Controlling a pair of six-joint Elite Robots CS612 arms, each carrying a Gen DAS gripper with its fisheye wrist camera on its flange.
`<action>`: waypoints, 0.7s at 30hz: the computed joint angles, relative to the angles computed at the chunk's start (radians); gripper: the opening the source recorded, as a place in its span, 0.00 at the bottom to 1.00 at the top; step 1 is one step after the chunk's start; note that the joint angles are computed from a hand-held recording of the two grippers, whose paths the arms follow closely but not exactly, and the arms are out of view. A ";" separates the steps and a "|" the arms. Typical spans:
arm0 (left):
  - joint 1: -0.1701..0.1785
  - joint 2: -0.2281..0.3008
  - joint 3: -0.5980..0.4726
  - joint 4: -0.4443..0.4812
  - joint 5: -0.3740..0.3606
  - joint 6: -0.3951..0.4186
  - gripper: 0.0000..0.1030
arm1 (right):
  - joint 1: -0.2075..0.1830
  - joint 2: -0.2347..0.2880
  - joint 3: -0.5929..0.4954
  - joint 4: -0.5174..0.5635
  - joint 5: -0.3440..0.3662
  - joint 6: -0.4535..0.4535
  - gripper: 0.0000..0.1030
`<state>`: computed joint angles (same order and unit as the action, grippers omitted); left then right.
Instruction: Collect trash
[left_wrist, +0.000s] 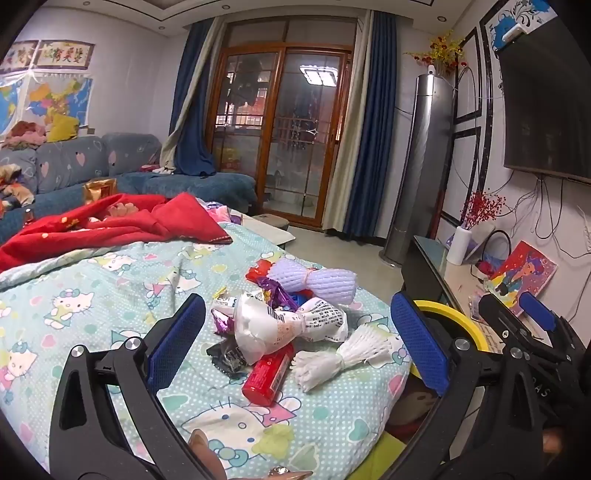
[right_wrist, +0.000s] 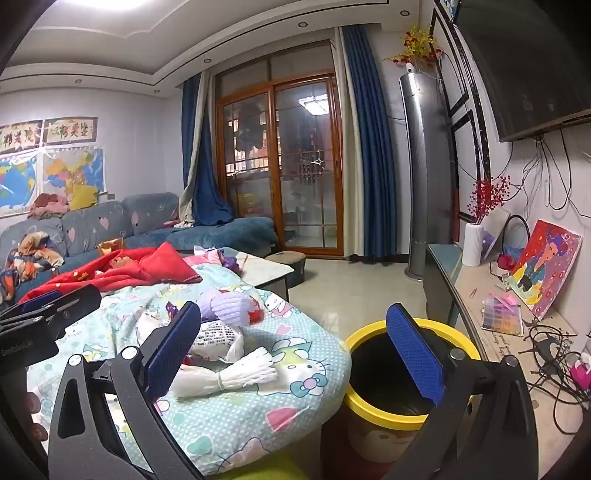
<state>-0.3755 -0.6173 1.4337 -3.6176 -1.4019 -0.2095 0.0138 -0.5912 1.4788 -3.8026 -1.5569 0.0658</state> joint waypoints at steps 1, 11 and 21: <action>0.000 -0.001 0.001 -0.002 0.000 0.001 0.90 | 0.001 -0.004 0.002 0.019 -0.006 -0.012 0.95; 0.001 -0.001 0.008 0.006 -0.005 0.000 0.90 | 0.001 -0.003 -0.001 0.020 -0.003 -0.001 0.95; -0.001 0.010 -0.002 0.016 -0.009 -0.002 0.90 | 0.000 0.010 -0.011 0.023 -0.008 0.001 0.95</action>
